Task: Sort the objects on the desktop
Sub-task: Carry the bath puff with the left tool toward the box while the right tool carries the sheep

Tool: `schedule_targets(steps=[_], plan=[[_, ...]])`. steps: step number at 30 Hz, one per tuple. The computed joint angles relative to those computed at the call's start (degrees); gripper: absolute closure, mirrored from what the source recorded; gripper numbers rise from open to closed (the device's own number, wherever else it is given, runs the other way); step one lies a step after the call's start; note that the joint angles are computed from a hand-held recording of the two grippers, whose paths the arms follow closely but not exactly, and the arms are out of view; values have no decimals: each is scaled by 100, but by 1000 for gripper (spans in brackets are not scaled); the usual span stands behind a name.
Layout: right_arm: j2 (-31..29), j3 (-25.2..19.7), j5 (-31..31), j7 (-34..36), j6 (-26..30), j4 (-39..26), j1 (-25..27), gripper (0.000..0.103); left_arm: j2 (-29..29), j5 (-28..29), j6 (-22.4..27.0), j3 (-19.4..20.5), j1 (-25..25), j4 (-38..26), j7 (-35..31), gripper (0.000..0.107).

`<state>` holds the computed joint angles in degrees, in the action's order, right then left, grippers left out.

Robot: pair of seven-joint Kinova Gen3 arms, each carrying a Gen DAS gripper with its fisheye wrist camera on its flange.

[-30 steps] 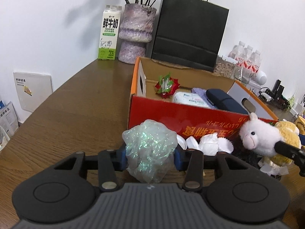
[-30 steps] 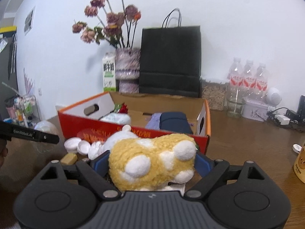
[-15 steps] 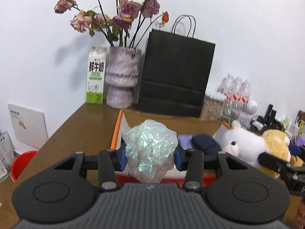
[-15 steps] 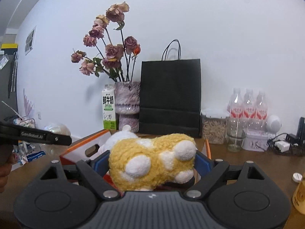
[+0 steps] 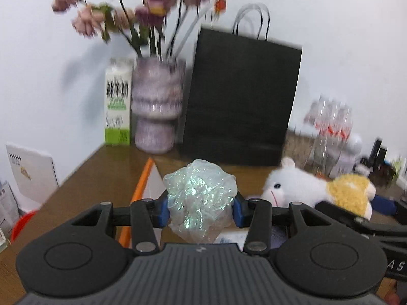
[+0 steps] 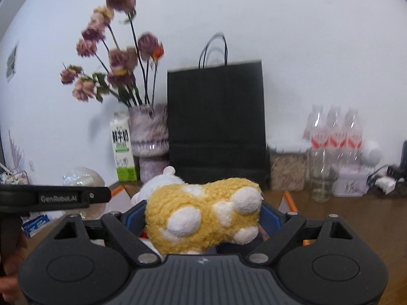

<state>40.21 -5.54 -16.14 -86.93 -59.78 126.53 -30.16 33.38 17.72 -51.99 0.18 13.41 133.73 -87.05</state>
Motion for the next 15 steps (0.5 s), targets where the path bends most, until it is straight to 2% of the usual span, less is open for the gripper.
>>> schedule_targets(steps=[6, 11, 13, 15], plan=[[165, 82, -163, 67, 303, -195, 5, 15, 200, -87, 239, -39, -96, -186, -71, 62], [250, 152, -307, 223, 364, -241, -90, 13, 274, 198, 388, -142, 99, -296, -325, 56], [248, 187, -334, 356, 438, -265, -146, 10, 305, 291, 304, -167, 182, -276, -409, 43], [238, 194, -388, 444, 514, -281, -189, 7, 364, 532, 114, -220, 349, -255, -529, 7]])
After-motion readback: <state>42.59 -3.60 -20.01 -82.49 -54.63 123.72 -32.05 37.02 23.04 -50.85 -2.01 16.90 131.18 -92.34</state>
